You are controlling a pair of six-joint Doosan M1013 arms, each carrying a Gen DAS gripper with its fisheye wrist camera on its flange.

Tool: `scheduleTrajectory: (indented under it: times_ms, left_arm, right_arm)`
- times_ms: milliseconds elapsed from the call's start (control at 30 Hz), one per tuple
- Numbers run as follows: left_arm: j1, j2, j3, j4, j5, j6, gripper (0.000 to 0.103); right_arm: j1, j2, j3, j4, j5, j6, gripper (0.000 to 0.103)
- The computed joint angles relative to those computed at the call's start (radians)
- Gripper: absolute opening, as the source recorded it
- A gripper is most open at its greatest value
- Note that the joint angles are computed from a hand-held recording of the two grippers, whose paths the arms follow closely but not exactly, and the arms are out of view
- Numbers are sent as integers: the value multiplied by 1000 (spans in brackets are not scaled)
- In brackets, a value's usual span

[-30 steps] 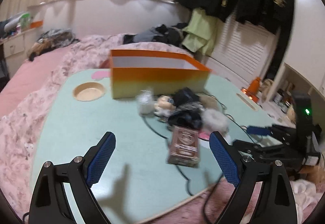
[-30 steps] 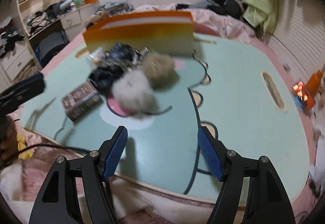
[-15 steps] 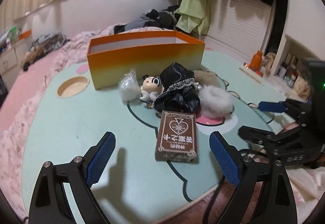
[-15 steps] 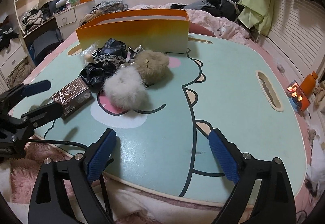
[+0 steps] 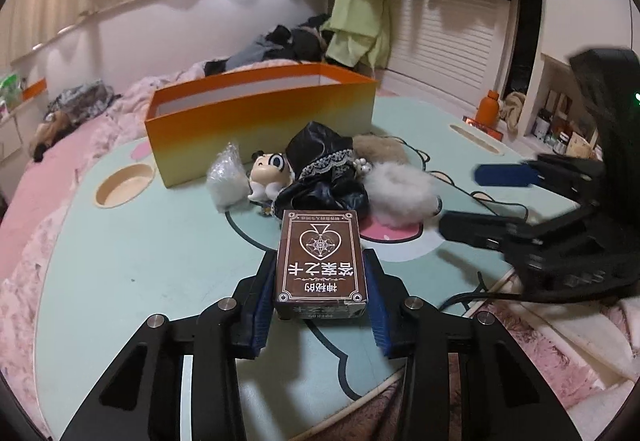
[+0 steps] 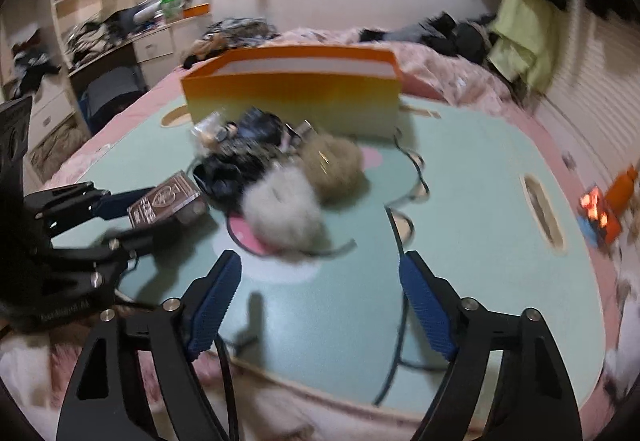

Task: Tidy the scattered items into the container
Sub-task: 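Grasp the brown printed card box with the left tool while the right tool grasps the white fur pom-pom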

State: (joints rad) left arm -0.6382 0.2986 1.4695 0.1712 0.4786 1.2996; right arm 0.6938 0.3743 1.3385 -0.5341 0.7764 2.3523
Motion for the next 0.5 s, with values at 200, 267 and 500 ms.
scheduleTrajectory:
  times_ms: [200, 267, 500]
  left_arm:
    - [-2, 2, -2, 25, 17, -25, 39]
    - [0, 2, -1, 18, 14, -25, 39]
    - [0, -5, 6, 27, -3, -35, 39]
  right_arm:
    - [-17, 64, -94, 121, 31, -167, 61]
    - [-20, 76, -111, 142, 45, -188, 58]
    - [-20, 32, -44, 147, -33, -143, 34]
